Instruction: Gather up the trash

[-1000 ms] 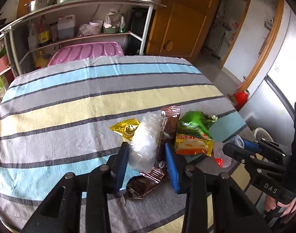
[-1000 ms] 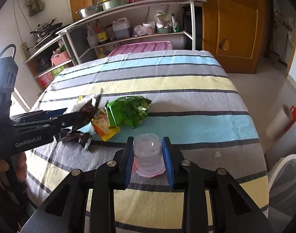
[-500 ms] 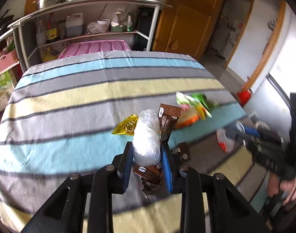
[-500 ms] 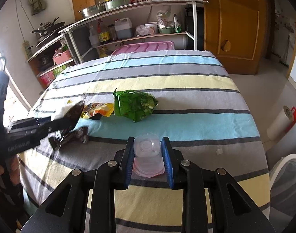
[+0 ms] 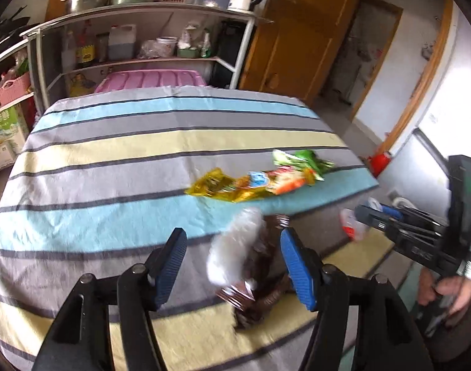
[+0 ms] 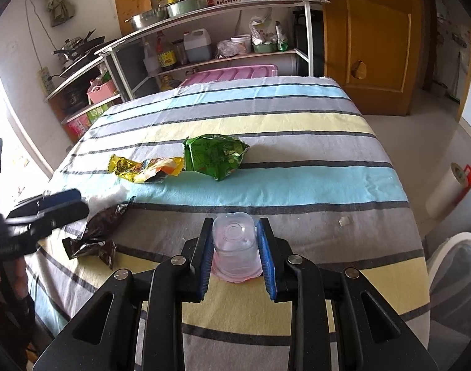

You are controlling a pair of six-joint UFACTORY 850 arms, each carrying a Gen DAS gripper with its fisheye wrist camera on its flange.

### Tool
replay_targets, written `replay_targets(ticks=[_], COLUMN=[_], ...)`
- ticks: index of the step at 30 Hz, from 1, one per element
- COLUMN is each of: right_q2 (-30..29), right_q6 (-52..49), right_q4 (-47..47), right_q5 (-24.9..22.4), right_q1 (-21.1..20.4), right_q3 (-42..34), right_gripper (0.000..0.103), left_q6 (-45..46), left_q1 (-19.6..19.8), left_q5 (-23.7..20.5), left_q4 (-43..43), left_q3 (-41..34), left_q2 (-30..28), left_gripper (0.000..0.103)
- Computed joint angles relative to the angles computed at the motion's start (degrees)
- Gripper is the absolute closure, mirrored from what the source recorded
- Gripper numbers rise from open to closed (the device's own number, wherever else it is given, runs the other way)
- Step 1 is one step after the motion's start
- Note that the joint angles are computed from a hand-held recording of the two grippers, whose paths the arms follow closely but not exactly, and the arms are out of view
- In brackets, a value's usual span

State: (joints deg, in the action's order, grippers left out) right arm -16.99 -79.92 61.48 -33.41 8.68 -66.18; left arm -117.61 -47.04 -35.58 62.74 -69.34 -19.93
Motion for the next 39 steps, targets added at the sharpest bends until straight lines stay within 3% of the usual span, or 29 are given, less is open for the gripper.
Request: replay_targets(ticks=[5, 8, 15, 24, 33, 39], right_q2=[0.01, 0.18, 0.27, 1.49, 4.33, 6.79], right_q6=[0.02, -0.03, -0.43, -2.96, -6.10, -7.59], right_q4=[0.17, 0.28, 0.60, 3.88, 8.04, 10.25], right_q5=[0.21, 0.24, 0.08, -0.98, -1.76, -2.47], right_q1=[0.09, 0.05, -0.18, -1.31, -3.75, -7.14], right_q3=[0.16, 0.32, 0.42, 1.50, 3.58, 5.06], right_gripper=[0.074, 0.074, 0.074, 0.074, 0.074, 0.074], left_q6=[6.92, 6.48, 6.59, -0.38, 4.73, 9.89], left_q1=[1.44, 1.24, 0.93, 0.12, -2.39, -3.57], left_q5=[1.34, 2.11, 1.38, -0.27, -4.60, -3.25], left_q4=[-6.75, -5.77, -5.40, -1.53, -1.74, -1.91], left_q3=[-1.97, -2.26, -2.86, -0.50, -5.90, -12.40], left_q2=[-2.44, -2.73, -2.72, -0.04, -1.75, -5.39], left_gripper=[0.046, 0.059, 0.074, 0.076, 0.076, 0.076])
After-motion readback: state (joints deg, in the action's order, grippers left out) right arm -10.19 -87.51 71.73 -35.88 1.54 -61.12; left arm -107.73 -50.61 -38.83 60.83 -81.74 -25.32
